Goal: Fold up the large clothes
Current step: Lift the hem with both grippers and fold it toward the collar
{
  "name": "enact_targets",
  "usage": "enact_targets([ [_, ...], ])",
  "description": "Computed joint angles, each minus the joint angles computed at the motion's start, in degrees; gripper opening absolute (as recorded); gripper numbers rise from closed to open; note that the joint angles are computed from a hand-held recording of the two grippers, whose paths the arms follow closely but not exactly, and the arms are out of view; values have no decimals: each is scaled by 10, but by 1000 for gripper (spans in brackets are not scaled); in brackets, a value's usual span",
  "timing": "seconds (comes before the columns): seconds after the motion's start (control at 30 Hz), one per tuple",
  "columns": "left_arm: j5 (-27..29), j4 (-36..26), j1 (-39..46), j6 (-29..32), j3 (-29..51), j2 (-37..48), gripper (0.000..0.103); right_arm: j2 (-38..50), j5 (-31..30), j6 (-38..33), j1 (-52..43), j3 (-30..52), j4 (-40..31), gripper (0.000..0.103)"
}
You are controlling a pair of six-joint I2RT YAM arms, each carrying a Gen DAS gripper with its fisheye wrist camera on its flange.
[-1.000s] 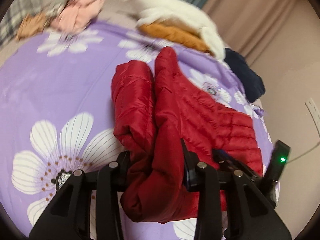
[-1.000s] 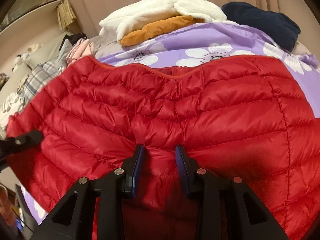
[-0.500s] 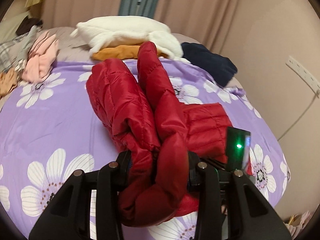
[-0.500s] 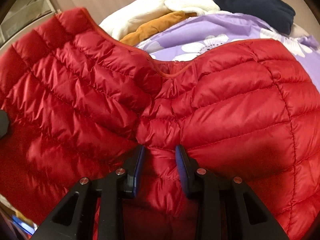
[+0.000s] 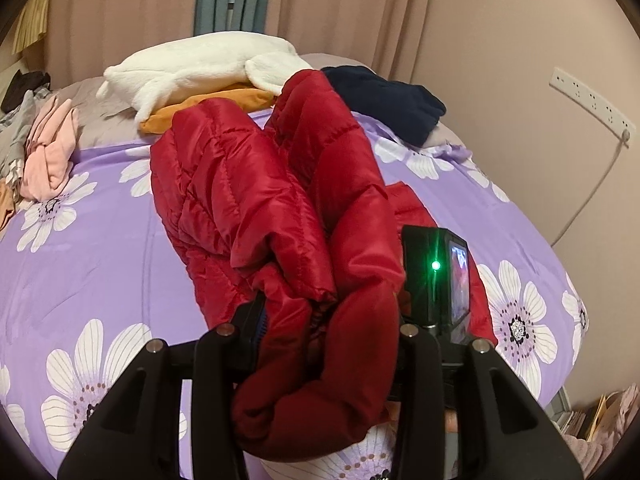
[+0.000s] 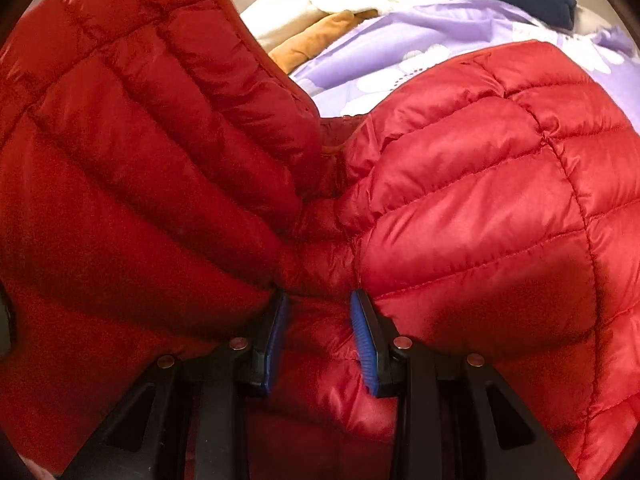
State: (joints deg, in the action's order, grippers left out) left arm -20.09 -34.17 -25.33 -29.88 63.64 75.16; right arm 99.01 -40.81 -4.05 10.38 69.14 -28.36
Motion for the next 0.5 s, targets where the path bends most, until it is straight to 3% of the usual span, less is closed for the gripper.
enact_targets([
  [0.27,3,-6,-1,9,18,24,41,35,-58,-3,-31,56,-62,35],
  [0.5,0,-9,-11,16,30,45,41,-12,-74,-29,-93,45,-84,35],
])
